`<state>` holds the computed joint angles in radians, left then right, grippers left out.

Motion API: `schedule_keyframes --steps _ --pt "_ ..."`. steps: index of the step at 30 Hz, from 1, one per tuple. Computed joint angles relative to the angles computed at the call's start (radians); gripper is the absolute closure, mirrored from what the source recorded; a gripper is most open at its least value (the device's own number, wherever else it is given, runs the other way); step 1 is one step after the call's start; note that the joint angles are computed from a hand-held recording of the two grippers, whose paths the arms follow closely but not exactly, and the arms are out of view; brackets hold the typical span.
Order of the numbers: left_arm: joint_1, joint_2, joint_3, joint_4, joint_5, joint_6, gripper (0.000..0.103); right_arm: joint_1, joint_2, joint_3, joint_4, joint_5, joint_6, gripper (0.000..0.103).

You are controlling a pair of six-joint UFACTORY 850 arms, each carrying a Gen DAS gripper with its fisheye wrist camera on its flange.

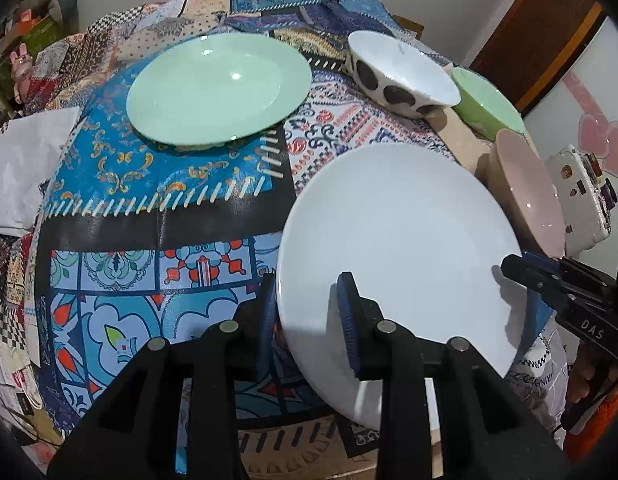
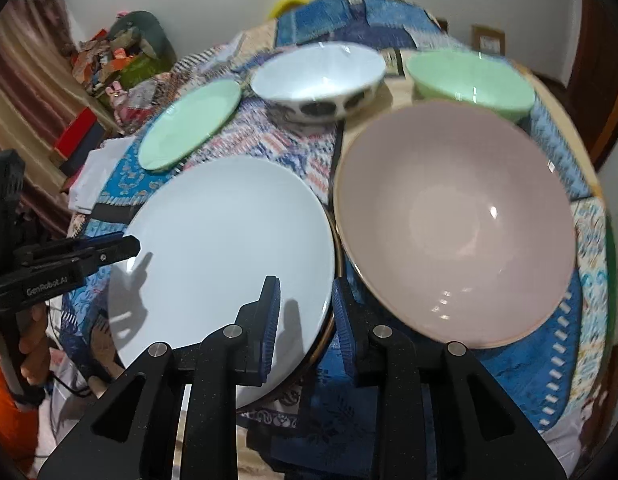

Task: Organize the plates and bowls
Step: 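Lower the white plate onto the purple plate and open both tools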

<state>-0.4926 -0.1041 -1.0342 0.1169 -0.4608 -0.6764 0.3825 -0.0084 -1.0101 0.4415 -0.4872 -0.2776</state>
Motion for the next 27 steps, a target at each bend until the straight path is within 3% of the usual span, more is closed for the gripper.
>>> schedule_keyframes --steps 10,13,21,27 --pt "-0.025 0.080 0.018 0.199 -0.018 -0.179 0.071 0.039 0.037 -0.019 -0.043 0.055 0.011 0.076" --pt "-0.028 0.108 0.019 0.288 -0.031 -0.257 0.061 0.046 0.029 -0.036 -0.029 0.064 -0.004 0.075" --pt "0.002 0.180 0.023 0.531 -0.071 -0.462 0.037 0.070 -0.022 -0.106 0.020 0.093 -0.047 0.059" --pt "0.059 0.177 0.001 0.590 -0.083 -0.474 0.032 0.088 -0.088 -0.177 0.056 0.092 -0.089 0.053"
